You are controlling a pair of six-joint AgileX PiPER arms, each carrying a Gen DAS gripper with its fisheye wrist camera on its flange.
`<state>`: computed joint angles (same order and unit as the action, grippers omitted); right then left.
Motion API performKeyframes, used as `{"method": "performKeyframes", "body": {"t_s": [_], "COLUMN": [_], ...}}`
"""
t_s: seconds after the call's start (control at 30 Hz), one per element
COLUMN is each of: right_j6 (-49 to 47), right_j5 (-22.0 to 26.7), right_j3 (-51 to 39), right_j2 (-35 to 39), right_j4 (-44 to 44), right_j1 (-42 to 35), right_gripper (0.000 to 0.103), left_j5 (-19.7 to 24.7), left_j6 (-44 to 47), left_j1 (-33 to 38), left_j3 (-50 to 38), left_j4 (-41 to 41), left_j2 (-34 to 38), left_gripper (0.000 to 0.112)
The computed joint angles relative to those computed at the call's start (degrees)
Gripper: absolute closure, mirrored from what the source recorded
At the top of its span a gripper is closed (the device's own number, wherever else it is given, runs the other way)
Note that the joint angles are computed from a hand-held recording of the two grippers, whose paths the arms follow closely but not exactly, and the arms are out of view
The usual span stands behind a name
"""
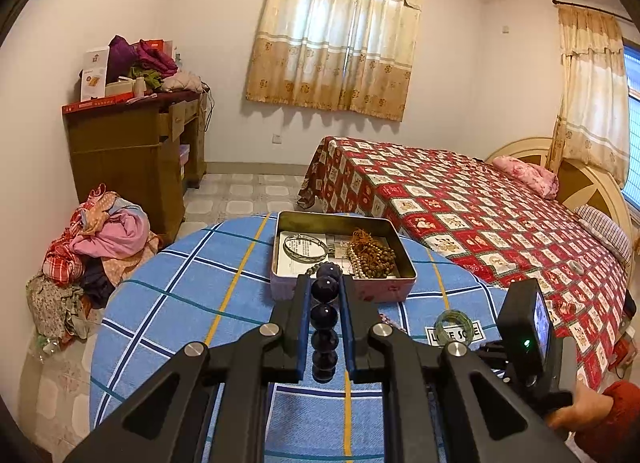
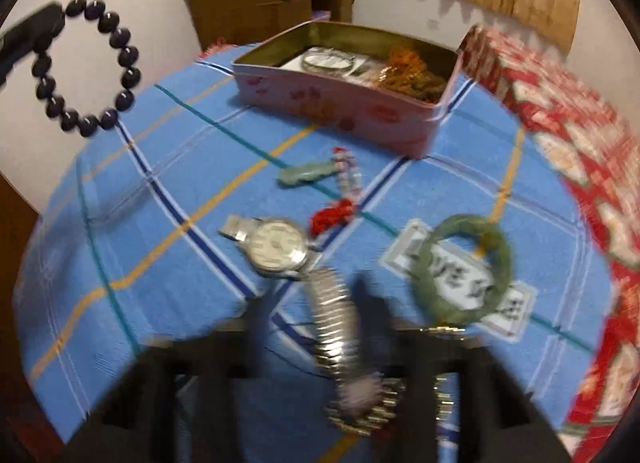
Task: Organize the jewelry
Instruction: 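Close the right tool on the silver watch band and lift the watch, then lower the purple bracelet and silver watch into the pink tin and open both tools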
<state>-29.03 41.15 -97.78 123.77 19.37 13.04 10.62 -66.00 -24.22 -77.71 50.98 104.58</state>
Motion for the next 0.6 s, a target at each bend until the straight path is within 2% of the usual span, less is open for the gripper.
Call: {"method": "performKeyframes", "body": {"t_s": [0.07,0.13,0.23,0.4,0.5,0.6], "right_j6": [-0.81,-2.02,-6.18,-9.62,-9.92,-7.55], "right_j5": [1.68,0.03,0.03,-1.43,-0.02,1.8], "right_j3": [-0.55,1.51,3.34,4.97,1.45,-6.63], "right_j2": [0.01,-1.72,-4.54,-10.0,-10.16,-6.7], "right_j4": [2.76,4.89,12.33,17.27,19.56,19.39], "right_j1": [-1.1,-1.47,-3.21,-3.83,-4.38,-4.43], "right_gripper": [0.085,0.085,0.085,0.085,0.085,0.085], "left_j5": [-0.29,0.12,-0.03,-0.32,-0.02,0.22], "left_j6": [0.18,0.7,-0.4,0.33,4.78,9.71], "left_j1": [0.13,0.04,0.22,0.51,0.58,0.71], "left_j3": [-0.07,-0.34,0.01,-0.21,-2.02,-4.91], "left_j4": [-0.43,-0.66,0.6,0.06,-3.91,-8.01], "left_j2": [0.1,0.15,-0.26,-0.2,0.8,2.43], "left_gripper": [0.099,0.099,0.099,0.099,0.099,0.099]}}
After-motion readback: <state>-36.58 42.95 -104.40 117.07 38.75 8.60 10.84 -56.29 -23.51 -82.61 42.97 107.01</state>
